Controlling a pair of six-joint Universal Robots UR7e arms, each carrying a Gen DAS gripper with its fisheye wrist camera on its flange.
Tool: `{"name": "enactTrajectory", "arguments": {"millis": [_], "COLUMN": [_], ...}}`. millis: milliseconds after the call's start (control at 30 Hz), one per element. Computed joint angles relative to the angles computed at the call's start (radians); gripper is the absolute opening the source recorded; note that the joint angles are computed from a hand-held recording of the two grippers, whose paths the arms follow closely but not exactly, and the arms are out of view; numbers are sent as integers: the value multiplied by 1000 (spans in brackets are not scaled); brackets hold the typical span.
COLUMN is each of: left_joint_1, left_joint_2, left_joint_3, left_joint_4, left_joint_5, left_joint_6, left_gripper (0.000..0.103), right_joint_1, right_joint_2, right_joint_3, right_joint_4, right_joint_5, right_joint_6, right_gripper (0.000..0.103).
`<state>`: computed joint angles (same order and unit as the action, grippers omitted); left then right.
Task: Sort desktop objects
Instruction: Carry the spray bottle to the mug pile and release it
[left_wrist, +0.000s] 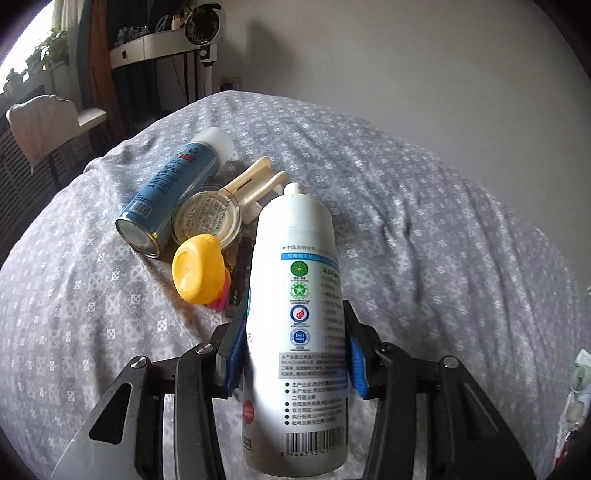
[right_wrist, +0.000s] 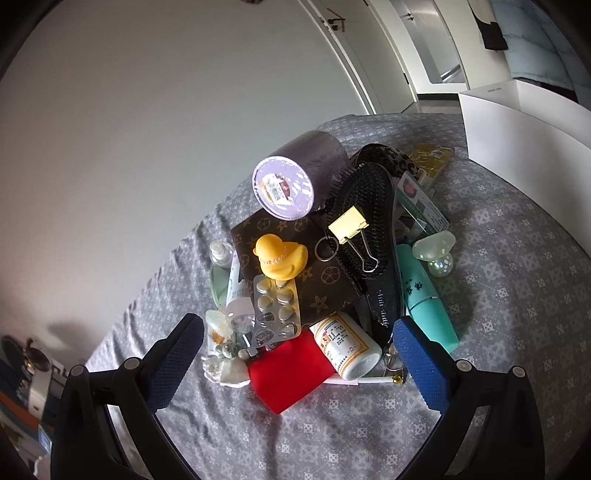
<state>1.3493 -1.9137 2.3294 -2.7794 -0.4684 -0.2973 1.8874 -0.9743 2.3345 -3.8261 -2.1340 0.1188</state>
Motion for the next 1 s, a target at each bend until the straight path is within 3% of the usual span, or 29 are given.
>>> {"name": "enactTrajectory", "arguments": {"millis": [233,400,533,667,867,1000], "left_joint_1": [-229,-366,-450,-499,-515,-500], "left_joint_2": [-149,-97,78,340,690,852], "left_joint_3": [49,31,-1,-67,-263,-437], "left_joint_4": [391,499,426,291,112,110], "left_joint_5": [41,-16,-88,-184,-305,-343], "left_joint_6": [-184,-331,-326,-278,-163,-98], "left_gripper": [43,43,43,43,43,43], "right_joint_1": [-41,-62,-82,-99,-123,-135], "right_joint_2": [-33,-46,-59,-70,-82,-83], "right_joint_3": [46,70,86,104,118,119], "right_joint_4": [-52,-92,-107,-132,-140,-140], "right_joint_5": [115,179,230,277,333,365], "right_joint_6": [40,45,61,65,72,75], "right_gripper": [103,103,103,103,103,103]}}
